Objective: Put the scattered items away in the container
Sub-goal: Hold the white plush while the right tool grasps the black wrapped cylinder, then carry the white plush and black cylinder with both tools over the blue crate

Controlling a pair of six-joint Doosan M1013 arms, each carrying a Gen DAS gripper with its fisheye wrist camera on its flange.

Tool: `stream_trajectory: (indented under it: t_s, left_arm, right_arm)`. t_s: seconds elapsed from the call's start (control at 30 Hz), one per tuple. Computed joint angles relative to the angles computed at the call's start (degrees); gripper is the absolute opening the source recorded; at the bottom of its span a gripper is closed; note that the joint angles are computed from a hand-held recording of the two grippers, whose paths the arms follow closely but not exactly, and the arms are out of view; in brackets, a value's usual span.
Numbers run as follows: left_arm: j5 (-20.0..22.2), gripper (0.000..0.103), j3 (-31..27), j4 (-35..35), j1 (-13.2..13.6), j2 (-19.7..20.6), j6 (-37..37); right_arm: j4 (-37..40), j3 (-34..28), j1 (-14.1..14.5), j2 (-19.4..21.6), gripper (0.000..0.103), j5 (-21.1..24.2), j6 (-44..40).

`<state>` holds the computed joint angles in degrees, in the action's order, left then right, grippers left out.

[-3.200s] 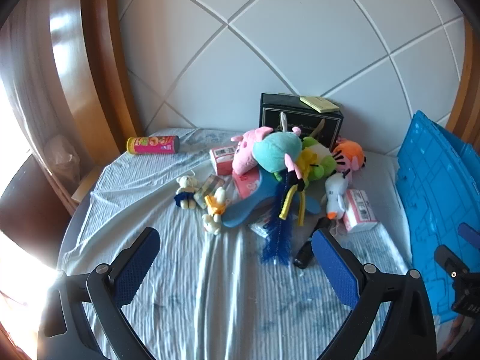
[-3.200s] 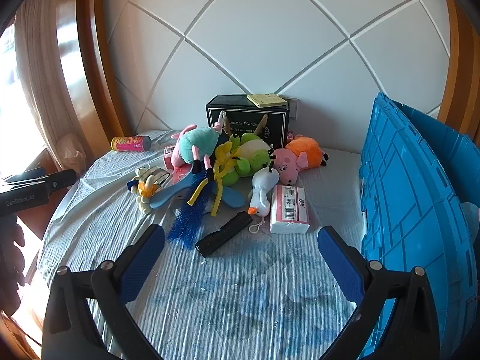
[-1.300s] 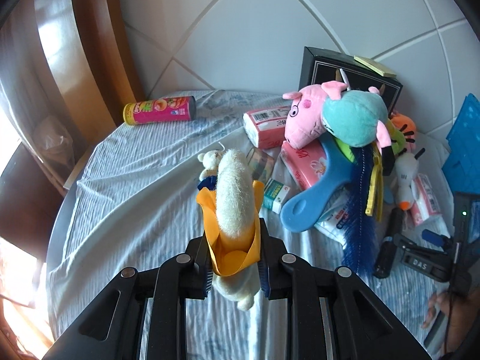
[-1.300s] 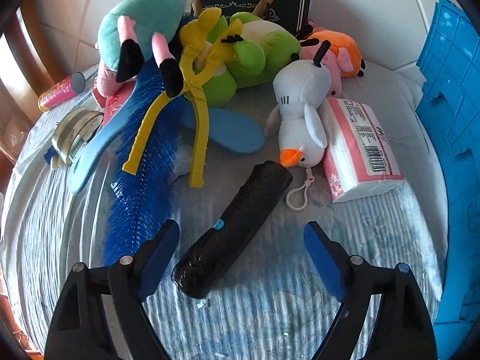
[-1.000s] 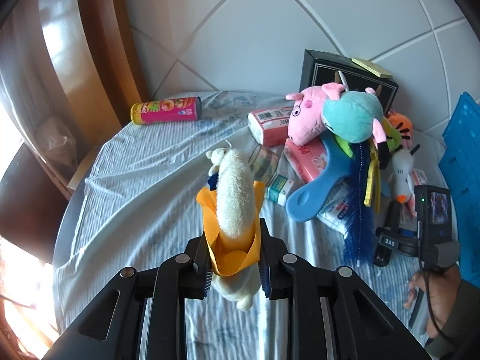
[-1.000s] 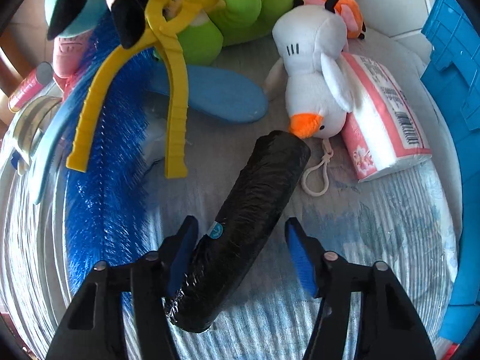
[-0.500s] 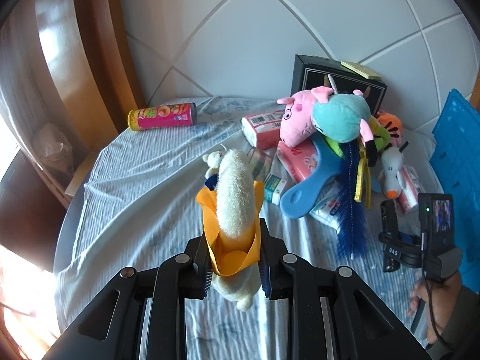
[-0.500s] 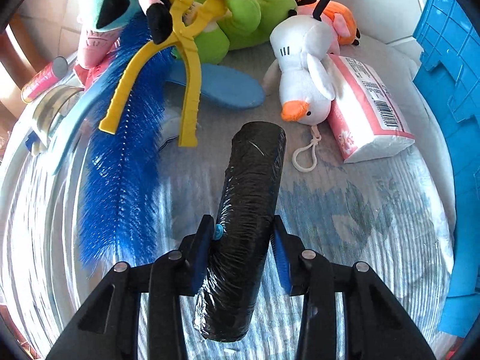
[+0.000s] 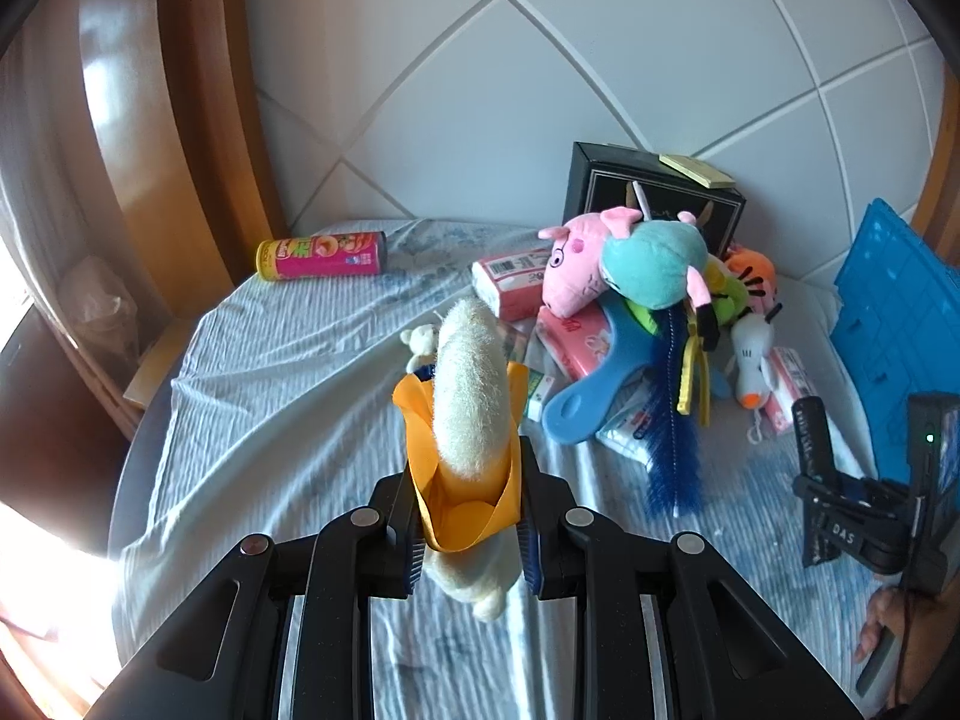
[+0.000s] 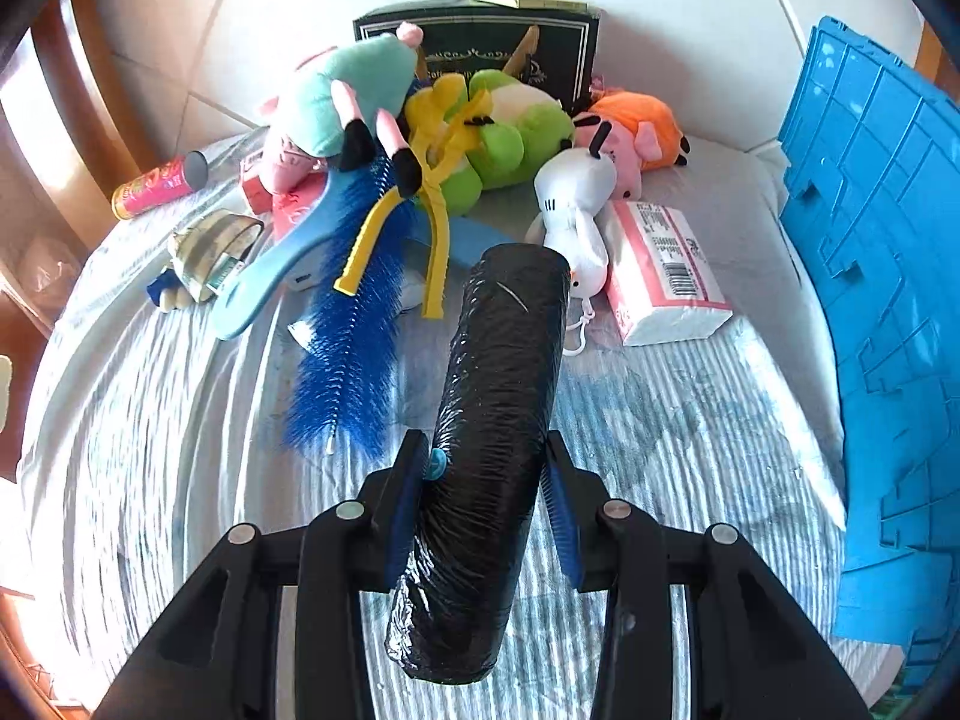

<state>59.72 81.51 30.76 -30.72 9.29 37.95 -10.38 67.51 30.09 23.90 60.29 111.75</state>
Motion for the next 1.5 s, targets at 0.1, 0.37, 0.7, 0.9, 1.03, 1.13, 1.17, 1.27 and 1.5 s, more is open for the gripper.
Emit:
stream_trajectory:
  t_s: [0.1, 0.37, 0.7, 0.9, 1.03, 1.13, 1.17, 1.27, 1.5]
  left_arm:
    - [-0.49, 0.024, 0.38, 0.03, -0.31, -1.0, -0.7]
    - [-0.96, 0.024, 0.92, -0.57, -1.66, -3.09, -1.59]
    - [0.37, 0.024, 0.27, 0.13, -4.32, -3.91, -2.09]
    - [2.48, 0.024, -1.98, 3.05, -6.26, -3.23, -3.81]
    - [4.71, 0.024, -4.85, 5.54, -7.97, -1.7, -5.59]
    - [6.58, 0.024, -7.74, 7.1, -9.55, -0.1, -6.89]
    - [7.13, 0.024, -8.77, 7.58, -10.13, 0.46, -7.22]
    - [8.66, 0.024, -12.3, 8.9, -11.93, 2.48, -7.77]
    - [11.29, 0.024, -22.41, 10.27, -15.92, 8.37, -6.52]
  right_arm:
    - [0.27, 0.48, 0.64, -1.85, 0.037, -0.42, -0.03]
    - [0.61, 1.15, 2.54, -6.77, 0.037, -2.16, -1.12]
    - [2.36, 1.35, 2.87, -10.72, 0.037, -3.71, -3.44]
    - [4.59, 2.02, 1.37, -12.99, 0.037, -6.57, -7.88]
    - [8.96, 2.43, -0.75, -14.27, 0.037, -7.99, -13.31]
    - [12.4, 2.8, -2.84, -15.37, 0.037, -9.01, -17.54]
    - [13.4, 2.81, -3.55, -15.66, 0.037, -9.27, -18.77]
    - [16.74, 3.32, -6.09, -16.82, 0.037, -9.92, -22.14]
    - [23.49, 5.15, -12.93, -19.39, 0.037, -11.23, -27.97]
